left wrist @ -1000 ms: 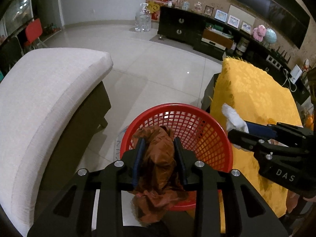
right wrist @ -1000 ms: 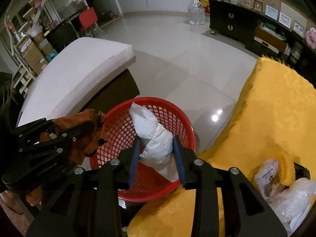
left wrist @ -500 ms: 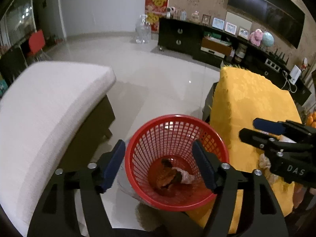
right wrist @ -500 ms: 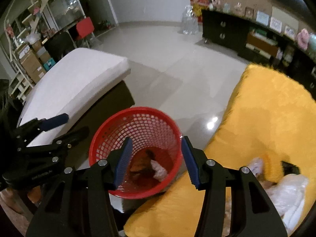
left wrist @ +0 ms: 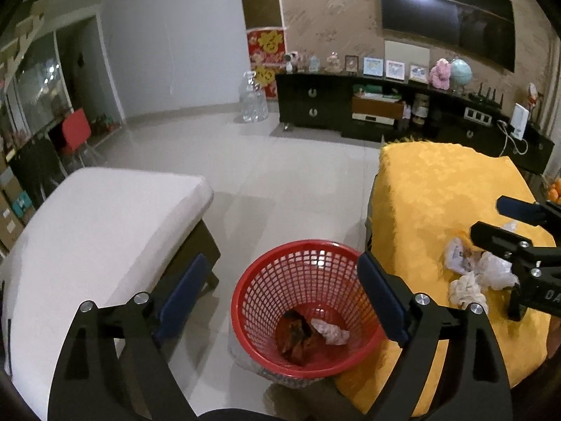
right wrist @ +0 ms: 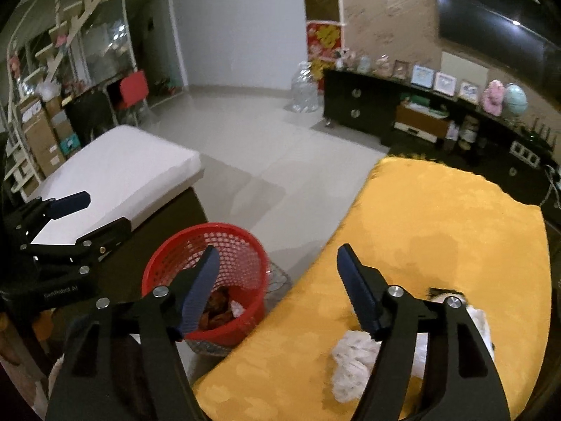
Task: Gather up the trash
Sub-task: 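Open both tools to drop the cloth and tissue into the wastebasket, then move both tools back over the trash on the yellow table, then grasp the beige mesh cloth with the left tool while the right tool grasps the black bag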
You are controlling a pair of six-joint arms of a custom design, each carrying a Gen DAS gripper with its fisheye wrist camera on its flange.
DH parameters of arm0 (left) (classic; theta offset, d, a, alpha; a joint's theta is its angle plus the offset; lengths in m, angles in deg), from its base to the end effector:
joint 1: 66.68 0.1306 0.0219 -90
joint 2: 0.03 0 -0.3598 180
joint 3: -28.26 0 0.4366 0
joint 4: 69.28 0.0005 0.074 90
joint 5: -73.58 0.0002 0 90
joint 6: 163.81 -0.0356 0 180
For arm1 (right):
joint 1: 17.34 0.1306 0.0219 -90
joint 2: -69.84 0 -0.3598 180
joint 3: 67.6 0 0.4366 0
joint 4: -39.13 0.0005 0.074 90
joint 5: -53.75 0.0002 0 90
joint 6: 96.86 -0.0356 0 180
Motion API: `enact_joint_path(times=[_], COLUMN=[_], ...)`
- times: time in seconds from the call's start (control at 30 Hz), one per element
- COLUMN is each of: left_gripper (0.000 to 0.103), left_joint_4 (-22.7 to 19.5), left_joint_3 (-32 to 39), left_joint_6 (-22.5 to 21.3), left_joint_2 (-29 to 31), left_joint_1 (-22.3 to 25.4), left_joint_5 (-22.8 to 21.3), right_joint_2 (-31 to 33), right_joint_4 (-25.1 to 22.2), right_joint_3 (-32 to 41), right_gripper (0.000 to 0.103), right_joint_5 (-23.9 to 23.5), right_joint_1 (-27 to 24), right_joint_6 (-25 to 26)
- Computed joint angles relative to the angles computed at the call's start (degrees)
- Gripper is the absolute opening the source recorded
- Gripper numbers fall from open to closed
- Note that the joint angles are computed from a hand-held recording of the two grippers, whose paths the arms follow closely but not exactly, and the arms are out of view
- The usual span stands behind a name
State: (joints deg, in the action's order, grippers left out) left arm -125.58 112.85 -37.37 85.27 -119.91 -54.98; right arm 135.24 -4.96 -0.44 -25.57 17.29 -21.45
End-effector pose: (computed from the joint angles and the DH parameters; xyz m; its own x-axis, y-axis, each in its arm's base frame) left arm 0.3073 -0.3749 0.3983 -0.6553 0.1010 -0.7486 0.0422 0.9944 0.0972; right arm 0.3241 0.2152 0.3976 -0.6485 -0.1470 -0.7469 -0.2917 0.9543 0.0655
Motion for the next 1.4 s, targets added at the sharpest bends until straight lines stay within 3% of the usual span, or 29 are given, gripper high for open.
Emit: enact_joint_path(times=[0.33,0.7,1.03,1.4], left_gripper=[0.089,0.089,0.089,0.089], left_joint_4=[2.31,3.61,3.98,2.57], left_joint_3=[3.22,8.29,13.75,20.32], left_joint_6=[-2.29,-5.2,-6.1,-6.49], left_joint_2=[2.31,8.4,16.95,27.37], left_joint_1=[-2.65,-5.66,-6.61,-6.27], left_joint_5=[-0.52,3.63,12.4,20.87], right_joint_2=[-14.15,-27.36,-34.6,-35.35], right_joint_4=[-3.23,-11.62,-16.12,-16.43], right_joint_3=[-7.45,-14.0,-18.25,-21.28], right_gripper=[0.085,0.086,0.086,0.086], right_joint_5=[8.0,11.57,9.19,4.56], right_joint_1=[-5.29,-14.0,-21.24,-26.24], right_joint_6=[-1.46,-3.64,-4.09,-3.27])
